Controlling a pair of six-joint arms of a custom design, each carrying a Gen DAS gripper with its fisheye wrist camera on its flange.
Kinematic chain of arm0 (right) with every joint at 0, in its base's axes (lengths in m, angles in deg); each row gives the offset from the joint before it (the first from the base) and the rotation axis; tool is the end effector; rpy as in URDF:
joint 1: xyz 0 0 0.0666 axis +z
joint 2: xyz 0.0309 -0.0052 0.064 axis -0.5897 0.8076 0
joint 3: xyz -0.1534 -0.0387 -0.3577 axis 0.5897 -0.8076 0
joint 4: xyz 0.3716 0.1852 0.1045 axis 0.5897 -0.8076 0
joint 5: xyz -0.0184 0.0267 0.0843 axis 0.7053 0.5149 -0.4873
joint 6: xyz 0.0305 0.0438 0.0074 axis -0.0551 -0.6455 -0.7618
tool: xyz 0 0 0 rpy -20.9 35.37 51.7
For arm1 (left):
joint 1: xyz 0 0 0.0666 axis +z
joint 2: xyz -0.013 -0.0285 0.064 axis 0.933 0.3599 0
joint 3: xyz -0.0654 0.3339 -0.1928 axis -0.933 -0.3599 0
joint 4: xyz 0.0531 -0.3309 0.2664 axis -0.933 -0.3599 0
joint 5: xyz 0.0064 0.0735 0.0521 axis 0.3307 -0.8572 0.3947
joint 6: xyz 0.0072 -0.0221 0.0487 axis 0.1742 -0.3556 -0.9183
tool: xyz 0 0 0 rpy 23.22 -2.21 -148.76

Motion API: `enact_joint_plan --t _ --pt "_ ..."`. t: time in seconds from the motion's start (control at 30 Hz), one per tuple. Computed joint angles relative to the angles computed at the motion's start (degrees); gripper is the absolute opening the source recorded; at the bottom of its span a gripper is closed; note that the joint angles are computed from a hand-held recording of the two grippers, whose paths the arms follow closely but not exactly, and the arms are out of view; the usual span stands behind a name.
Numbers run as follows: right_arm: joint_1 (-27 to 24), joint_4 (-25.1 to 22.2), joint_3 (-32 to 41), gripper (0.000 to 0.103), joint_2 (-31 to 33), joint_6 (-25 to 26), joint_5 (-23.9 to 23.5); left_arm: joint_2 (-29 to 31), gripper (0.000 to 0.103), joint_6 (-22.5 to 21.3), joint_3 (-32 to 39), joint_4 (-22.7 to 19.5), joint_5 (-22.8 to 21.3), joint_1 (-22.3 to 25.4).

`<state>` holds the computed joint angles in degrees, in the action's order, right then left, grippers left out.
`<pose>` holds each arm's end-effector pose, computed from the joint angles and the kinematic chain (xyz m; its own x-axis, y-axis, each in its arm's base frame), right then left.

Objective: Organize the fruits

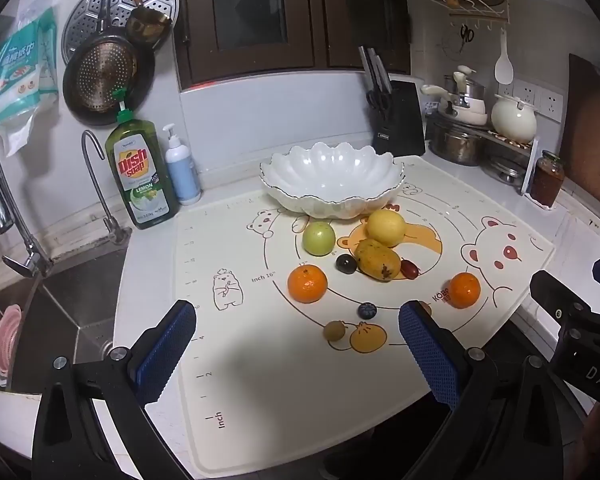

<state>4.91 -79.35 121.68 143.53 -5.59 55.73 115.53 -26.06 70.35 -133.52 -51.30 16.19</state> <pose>0.3324 0.2679 0.3814 -0.5727 -0.0904 -0.8147 -0.1434 0.9896 -0.0090 0.2954 -0.3440 0.3827 -0.5902 -0.0926 -0.8019 -0.2506 0.9653 0.0729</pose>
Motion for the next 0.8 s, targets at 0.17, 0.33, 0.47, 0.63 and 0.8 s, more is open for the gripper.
enact_joint_plan --t 0.17,0.33,0.47,0.63,0.8 --pt "0.1 -0.3 -0.1 0.103 -0.2 0.3 0.4 0.5 0.103 0.0 0.8 -1.1 0.1 0.0" --pt "0.0 -0.2 -0.4 0.103 -0.7 0.2 0.1 -0.4 0.103 -0.4 -0.2 0.8 -0.4 -0.2" --pt "0.1 -0.3 -0.4 0.103 -0.7 -0.2 0.2 -0.9 0.103 0.0 -0.5 0.0 -0.3 -0.6" --pt "0.2 -0.3 -0.6 0.103 -0.9 -0.3 0.1 -0.5 0.103 0.4 0.1 -1.1 -0.8 -0.9" --pt "0.4 -0.7 -0.7 0.103 -1.4 -0.3 0.3 0.0 0.103 0.7 0.3 -1.1 -0.8 -1.1"
